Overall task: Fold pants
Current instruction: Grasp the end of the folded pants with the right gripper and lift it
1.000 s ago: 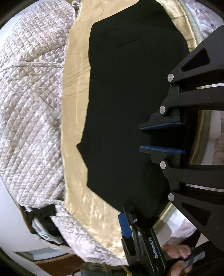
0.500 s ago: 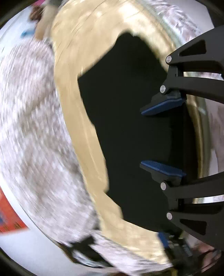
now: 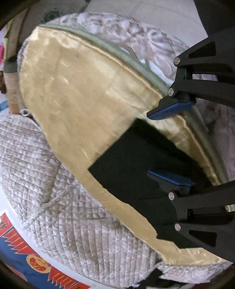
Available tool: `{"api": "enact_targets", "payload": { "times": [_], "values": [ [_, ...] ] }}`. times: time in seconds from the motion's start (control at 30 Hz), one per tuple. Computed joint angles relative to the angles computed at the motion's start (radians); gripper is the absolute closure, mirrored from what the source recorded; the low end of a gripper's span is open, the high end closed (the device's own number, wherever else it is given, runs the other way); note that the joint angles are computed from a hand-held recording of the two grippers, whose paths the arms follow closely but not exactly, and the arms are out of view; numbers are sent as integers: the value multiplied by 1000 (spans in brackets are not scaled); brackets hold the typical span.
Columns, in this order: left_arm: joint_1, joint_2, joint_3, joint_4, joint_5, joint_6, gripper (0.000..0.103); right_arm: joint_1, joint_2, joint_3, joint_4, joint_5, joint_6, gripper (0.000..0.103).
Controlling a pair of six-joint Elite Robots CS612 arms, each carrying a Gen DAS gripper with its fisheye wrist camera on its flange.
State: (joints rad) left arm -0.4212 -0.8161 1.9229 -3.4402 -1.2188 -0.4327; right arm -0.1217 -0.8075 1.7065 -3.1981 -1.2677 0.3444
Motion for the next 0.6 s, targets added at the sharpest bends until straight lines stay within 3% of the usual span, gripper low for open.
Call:
{"api": "enact_targets", "payload": {
  "times": [0.3, 0.37, 0.43, 0.6],
  "values": [
    [0, 0, -1, 1, 0, 0, 48, -8, 34, -39, -25, 62, 57, 45],
    [0, 0, -1, 2, -2, -3, 48, -7, 44, -57, -4, 61, 47, 49],
    [0, -1, -1, 2, -5, -6, 48, -3, 47, -70, 23, 49, 29, 68],
    [3, -8, 2, -2, -10, -26, 48, -11, 40, -60, -41, 130, 10, 80]
  ]
}}
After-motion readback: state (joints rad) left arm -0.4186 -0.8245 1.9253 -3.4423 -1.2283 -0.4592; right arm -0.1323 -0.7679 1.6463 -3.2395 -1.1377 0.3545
